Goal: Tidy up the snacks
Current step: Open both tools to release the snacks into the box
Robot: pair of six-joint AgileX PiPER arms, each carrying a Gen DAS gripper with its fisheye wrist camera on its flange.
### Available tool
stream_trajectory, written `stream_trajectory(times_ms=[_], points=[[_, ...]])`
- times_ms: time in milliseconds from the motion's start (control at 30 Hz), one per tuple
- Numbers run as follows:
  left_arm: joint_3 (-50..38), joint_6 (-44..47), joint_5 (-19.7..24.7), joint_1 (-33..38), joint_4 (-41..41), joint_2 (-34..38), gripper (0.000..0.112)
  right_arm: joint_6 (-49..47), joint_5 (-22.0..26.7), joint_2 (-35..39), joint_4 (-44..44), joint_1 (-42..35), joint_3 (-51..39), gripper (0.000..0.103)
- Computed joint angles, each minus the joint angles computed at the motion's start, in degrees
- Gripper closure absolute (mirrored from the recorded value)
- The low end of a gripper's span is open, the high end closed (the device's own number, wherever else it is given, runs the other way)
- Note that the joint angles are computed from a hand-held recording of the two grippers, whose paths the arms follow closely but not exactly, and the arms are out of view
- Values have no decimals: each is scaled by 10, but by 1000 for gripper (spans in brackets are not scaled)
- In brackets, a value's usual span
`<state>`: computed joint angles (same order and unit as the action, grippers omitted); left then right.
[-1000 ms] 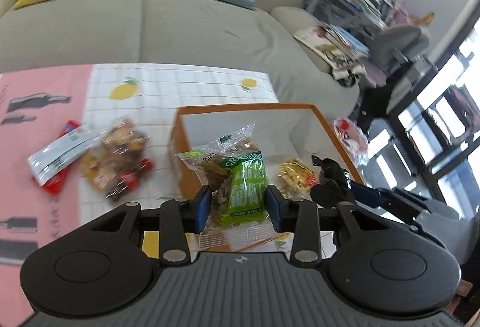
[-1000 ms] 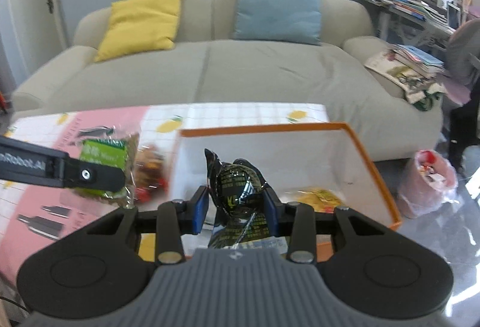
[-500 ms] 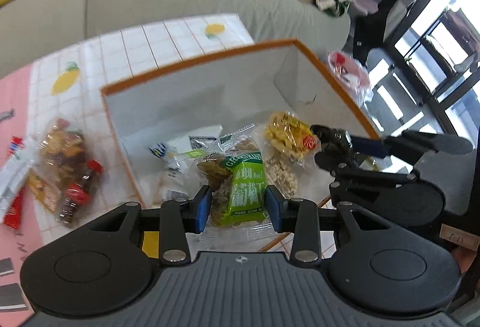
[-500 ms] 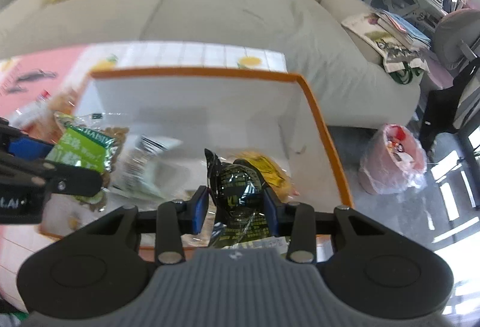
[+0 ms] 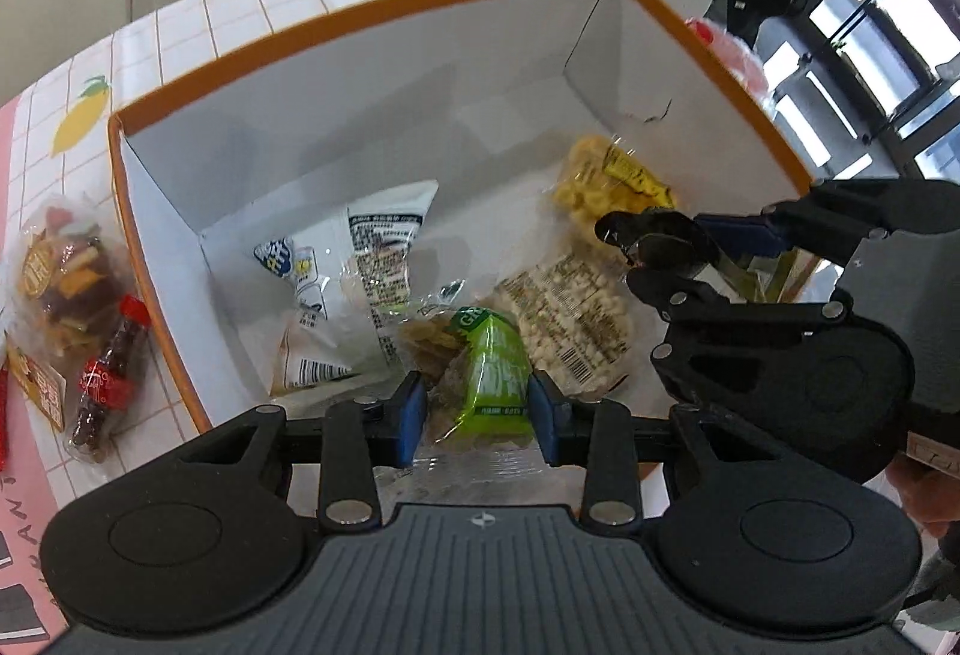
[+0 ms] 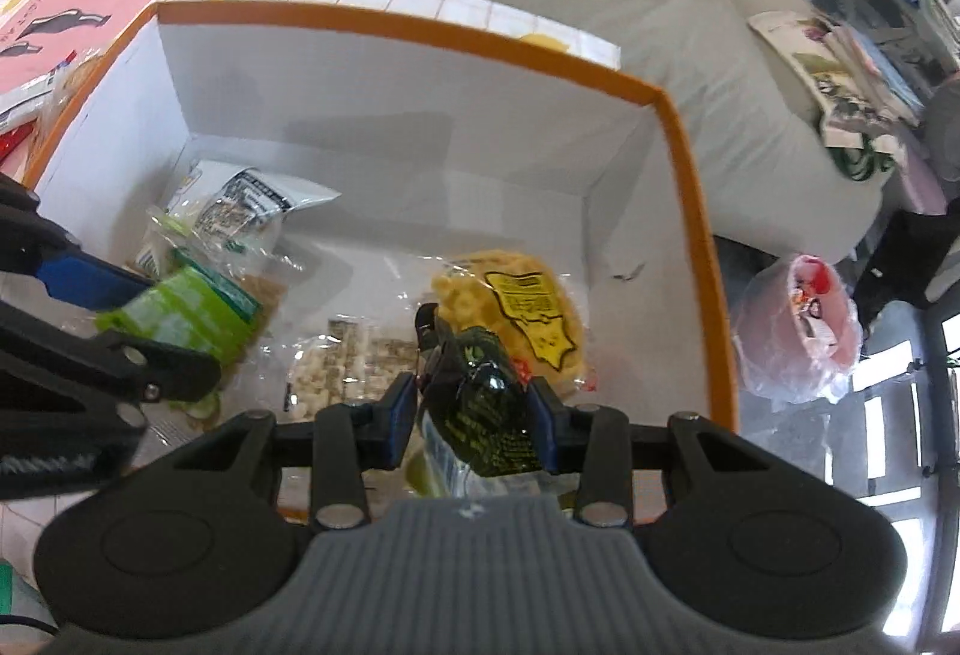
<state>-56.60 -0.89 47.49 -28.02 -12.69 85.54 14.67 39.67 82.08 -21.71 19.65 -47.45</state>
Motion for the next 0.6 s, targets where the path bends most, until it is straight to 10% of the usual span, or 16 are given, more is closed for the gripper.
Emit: stream_trajectory(times_ms=[433, 600], points=[[-27, 1, 29, 2, 11, 20, 68, 4, 12, 25, -7, 16, -20, 64], [-30, -3, 48, 10, 10, 0, 55, 0, 41, 15, -16, 24, -34, 48]])
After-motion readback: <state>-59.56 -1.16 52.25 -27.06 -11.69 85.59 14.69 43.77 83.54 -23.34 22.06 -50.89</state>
